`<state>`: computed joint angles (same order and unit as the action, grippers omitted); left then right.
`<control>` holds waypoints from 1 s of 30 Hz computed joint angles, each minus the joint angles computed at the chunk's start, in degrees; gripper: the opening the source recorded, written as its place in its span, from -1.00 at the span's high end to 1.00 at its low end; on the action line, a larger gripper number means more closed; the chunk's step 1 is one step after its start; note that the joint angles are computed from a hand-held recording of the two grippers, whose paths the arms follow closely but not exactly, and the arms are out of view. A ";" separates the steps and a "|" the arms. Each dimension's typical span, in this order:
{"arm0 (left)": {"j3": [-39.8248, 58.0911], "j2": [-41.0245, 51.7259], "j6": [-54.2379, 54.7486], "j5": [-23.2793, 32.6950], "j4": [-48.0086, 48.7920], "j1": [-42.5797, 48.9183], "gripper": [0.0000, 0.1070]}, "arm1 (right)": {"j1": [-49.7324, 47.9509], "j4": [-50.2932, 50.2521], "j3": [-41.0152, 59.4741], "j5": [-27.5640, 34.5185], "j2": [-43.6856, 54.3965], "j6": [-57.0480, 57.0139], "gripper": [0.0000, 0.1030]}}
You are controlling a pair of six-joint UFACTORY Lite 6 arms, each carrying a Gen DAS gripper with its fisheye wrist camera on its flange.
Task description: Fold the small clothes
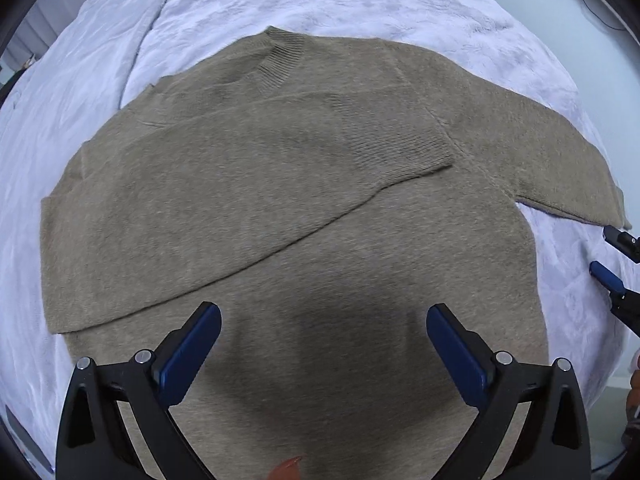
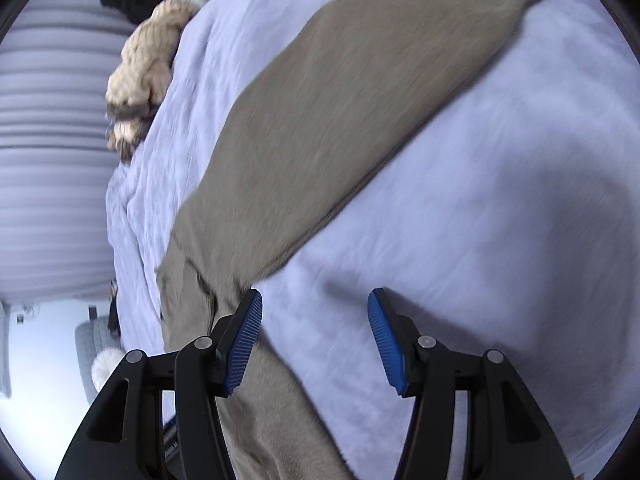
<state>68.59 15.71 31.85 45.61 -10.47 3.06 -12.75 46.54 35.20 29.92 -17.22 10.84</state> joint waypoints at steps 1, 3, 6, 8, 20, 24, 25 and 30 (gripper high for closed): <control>0.52 0.79 -0.48 0.32 -0.16 -0.73 -0.93 | -2.29 0.09 -0.22 0.48 -0.63 -1.03 -0.15; 0.82 1.65 -2.70 -0.13 1.41 -2.21 -0.93 | -6.35 0.00 -0.58 0.91 -1.55 -2.29 -0.15; 0.58 2.71 -5.18 -0.53 2.64 -4.31 -0.93 | -11.74 1.87 -1.12 0.39 -2.32 -5.27 -0.15; 0.57 2.85 -6.82 -0.90 2.73 -5.62 -0.93 | -15.02 4.06 -0.95 0.05 -1.72 -8.26 -0.15; 4.43 4.17 -13.13 -0.71 3.92 -11.46 -0.93 | -23.89 29.03 1.10 -1.70 6.09 -31.66 -0.18; 8.84 7.84 -15.71 -0.26 4.90 -12.69 -0.93 | -24.87 37.37 1.20 -0.32 7.76 -37.14 -0.18; 10.13 8.64 -15.18 0.18 4.77 -12.04 -0.93 | -24.81 39.47 1.34 0.40 8.19 -39.03 -0.17; 8.70 6.11 -12.54 0.84 4.37 -8.85 -0.93 | -19.69 38.17 8.02 1.68 12.67 -39.81 0.89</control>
<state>77.29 21.82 19.31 46.45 -6.10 -5.80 -32.43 84.71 43.22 31.60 -4.55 -28.97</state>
